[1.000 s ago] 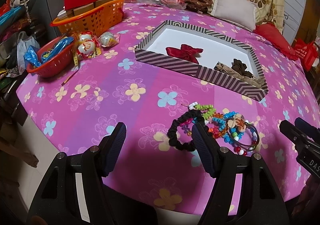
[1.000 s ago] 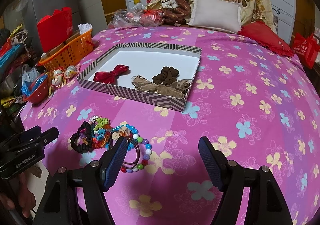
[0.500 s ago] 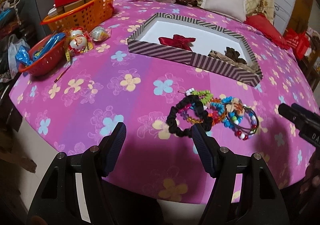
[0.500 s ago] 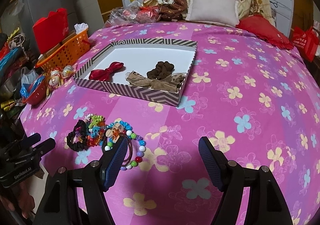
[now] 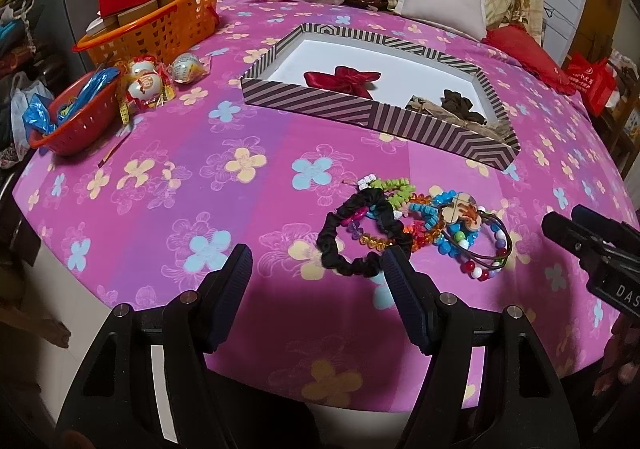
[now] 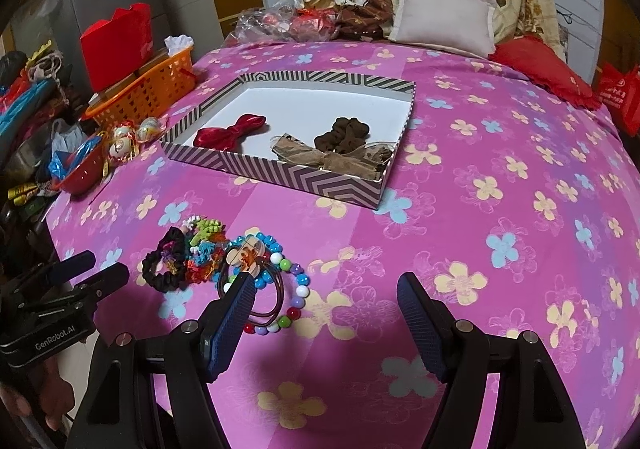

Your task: Organize jewelry

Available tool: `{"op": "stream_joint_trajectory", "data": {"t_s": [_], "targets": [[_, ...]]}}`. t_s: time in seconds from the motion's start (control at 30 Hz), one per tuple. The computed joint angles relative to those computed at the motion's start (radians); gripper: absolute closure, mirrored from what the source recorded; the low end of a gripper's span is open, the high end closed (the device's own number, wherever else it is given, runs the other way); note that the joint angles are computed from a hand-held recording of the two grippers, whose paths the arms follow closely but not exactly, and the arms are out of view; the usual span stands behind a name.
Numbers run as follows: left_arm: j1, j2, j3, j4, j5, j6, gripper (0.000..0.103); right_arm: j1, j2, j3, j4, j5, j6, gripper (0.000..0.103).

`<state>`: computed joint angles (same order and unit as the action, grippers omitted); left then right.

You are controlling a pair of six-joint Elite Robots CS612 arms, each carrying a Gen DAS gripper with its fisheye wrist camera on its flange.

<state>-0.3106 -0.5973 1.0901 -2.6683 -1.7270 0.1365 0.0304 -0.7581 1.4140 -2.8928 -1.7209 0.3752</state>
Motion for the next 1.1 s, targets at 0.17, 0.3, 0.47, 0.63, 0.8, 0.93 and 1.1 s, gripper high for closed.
{"op": "stream_joint_trajectory", "data": {"t_s": [0.17,0.3,0.47,0.63,0.8,0.93,1.1], "targets": [[-0.001,0.0,-0.002,-0.001,0.003,-0.007,0.035,-0.001,0.0,0.001,-0.004,0.005,0.0,0.032],[-0.001,0.0,-0.004,0.001,0.004,-0.008,0.035,-0.001,0.0,0.002,-0.005,0.008,0.002,0.032],[0.005,0.009,-0.031,0.05,-0.043,-0.028,0.035,-0.002,0.0,0.003,0.001,0.012,0.006,0.032],[0.019,0.033,-0.098,0.17,-0.14,-0.077,0.035,-0.004,-0.001,0.007,-0.009,0.016,0.011,0.032],[0.016,0.041,-0.124,0.198,-0.158,-0.101,0.042,-0.008,-0.001,0.009,-0.014,0.026,0.017,0.032],[0.011,0.058,-0.166,0.268,-0.185,-0.111,0.048,-0.013,0.002,0.01,-0.012,0.038,0.025,0.032],[0.001,0.082,-0.218,0.336,-0.171,-0.151,0.048,-0.017,0.002,0.013,-0.017,0.045,0.03,0.032]]}}
